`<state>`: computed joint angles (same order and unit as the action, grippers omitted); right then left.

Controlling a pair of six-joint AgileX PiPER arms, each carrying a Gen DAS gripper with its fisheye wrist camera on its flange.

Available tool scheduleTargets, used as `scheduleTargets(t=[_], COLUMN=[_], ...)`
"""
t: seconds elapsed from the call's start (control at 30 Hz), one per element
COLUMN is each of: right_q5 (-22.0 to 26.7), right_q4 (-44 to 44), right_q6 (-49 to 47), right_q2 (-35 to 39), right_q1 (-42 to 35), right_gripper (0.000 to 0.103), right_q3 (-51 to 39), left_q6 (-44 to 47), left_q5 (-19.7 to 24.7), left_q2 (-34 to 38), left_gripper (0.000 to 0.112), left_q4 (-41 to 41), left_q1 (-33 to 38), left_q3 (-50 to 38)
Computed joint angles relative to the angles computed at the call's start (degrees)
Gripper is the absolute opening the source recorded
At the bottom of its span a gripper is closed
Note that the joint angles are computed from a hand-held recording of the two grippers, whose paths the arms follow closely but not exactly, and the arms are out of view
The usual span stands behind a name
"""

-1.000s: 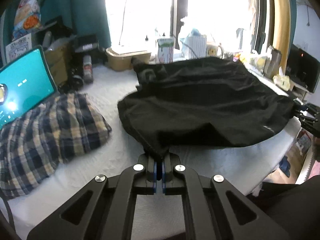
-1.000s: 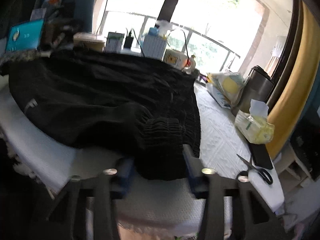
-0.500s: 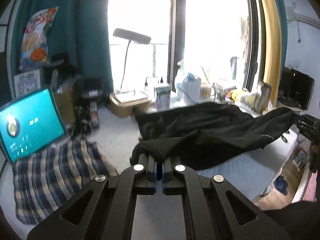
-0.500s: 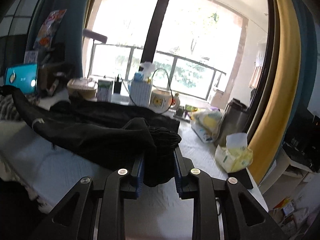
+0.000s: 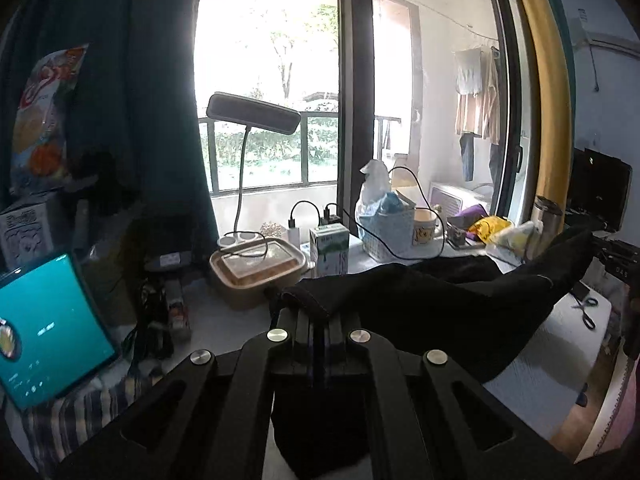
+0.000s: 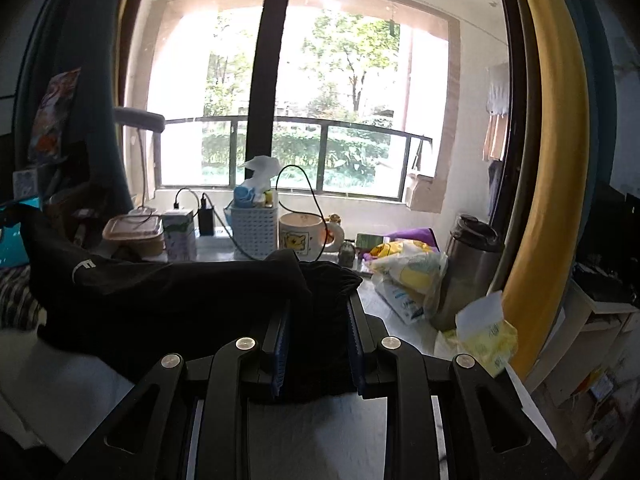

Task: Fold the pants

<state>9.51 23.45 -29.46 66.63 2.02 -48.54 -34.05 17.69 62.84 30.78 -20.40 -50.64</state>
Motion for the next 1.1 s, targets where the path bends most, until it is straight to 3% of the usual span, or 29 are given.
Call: scheduleTargets(t=[0.2, 0.37, 0.57, 0.63, 0.73, 0.93, 1.03, 1.1], right_q5=[0.3, 2.0, 5.7, 8.3, 12.5, 24.4, 30.0, 32.4], right_q4=[1.1, 5.2, 0.6, -0.3, -4.5, -11.7, -14.8, -17.0], right_q6=[1.4, -1.0, 4.8, 6.4, 11.2, 21.3, 25.6, 28.0], right_q2=[9.3, 17.9, 29.6, 34.4, 42.1, 57.2, 62.5, 65.0], right_q1=[-0.4, -1.6, -1.8, -1.8, -1.7, -0.6, -0.3, -0.1], right_gripper=[0.026, 0.026, 0.026, 0.026, 0.026, 0.027, 0.042, 0.065], right_q3=[-9.0, -17.4, -29.7, -35.1, -44.0, -64.4, -73.0, -77.7], left_q6=[16.1, 21.8, 30.9, 34.9, 35.7, 29.7, 27.0, 24.6], left_q5=[-2.4, -2.4, -0.5, 1.2, 3.8, 11.7, 14.7, 14.8], left_q2=[8.9, 17.0, 29.0, 33.1, 38.4, 48.4, 51.4, 51.6], left_gripper=[0.002, 0.002, 0.002, 0.002, 0.002, 0.003, 0.005, 0.012], left_q4=[-16.0, -21.2, -32.1, -37.2, -38.5, -33.4, -31.4, -29.1], left_q1=[4.5, 6.1, 9.3, 10.6, 11.6, 11.7, 11.8, 11.6], left_q3=[-8.2, -15.3, -24.4, -27.6, -31.9, -41.6, -44.8, -45.0])
